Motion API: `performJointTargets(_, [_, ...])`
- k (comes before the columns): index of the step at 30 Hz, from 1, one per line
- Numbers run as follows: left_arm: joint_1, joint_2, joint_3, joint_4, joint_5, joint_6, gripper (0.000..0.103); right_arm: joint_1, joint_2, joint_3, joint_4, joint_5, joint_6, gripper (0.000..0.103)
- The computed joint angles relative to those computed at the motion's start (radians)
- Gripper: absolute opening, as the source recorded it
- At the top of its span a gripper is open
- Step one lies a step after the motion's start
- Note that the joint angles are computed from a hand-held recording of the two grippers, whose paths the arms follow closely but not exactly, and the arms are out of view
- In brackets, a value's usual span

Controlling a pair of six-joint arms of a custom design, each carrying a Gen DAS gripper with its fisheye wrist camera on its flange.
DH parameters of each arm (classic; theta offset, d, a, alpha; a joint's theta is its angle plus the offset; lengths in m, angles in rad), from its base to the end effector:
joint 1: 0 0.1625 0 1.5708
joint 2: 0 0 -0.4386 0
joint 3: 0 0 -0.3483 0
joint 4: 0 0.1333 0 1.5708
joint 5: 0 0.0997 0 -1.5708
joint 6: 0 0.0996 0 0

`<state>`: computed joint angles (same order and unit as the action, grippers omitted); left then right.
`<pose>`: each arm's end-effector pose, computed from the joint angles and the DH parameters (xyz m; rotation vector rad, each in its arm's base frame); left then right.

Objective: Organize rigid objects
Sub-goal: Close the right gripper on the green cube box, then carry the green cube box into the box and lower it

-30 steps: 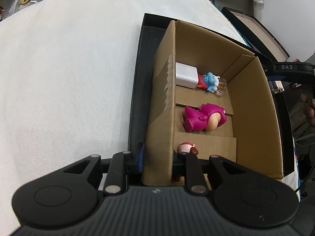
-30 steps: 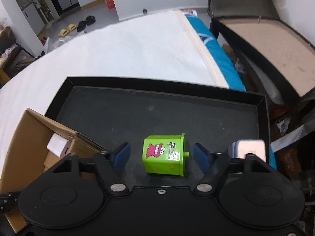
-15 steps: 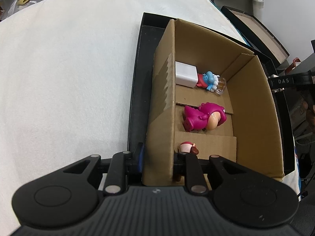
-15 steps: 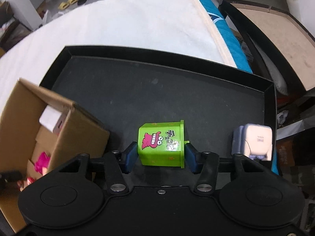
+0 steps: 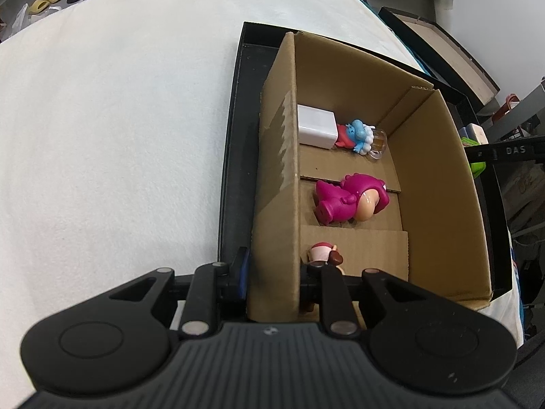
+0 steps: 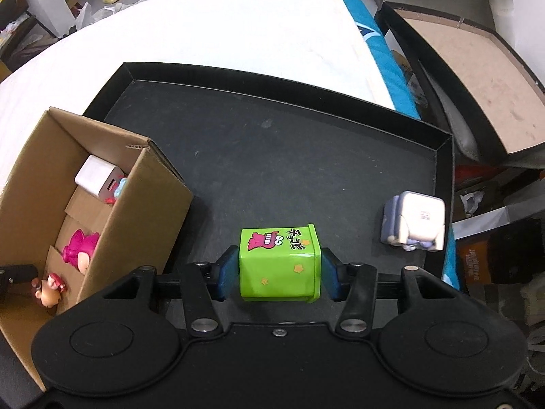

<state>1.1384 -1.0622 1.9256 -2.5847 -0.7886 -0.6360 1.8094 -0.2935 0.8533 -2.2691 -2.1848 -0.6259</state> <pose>-0.0453 -0.5838 0.2260 -0.3257 2.4367 -0.6753 0.2687 -0.7836 0.0376 1.0028 -2.3056 0.0177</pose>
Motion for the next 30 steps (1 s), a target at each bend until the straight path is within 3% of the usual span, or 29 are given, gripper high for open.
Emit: performJointTargets(30, [-0.007, -0.013, 0.012, 0.002, 0.001, 0.001, 0.02, 0.094, -0.076, 0.046, -0.019, 0.052, -0.152, 0.049])
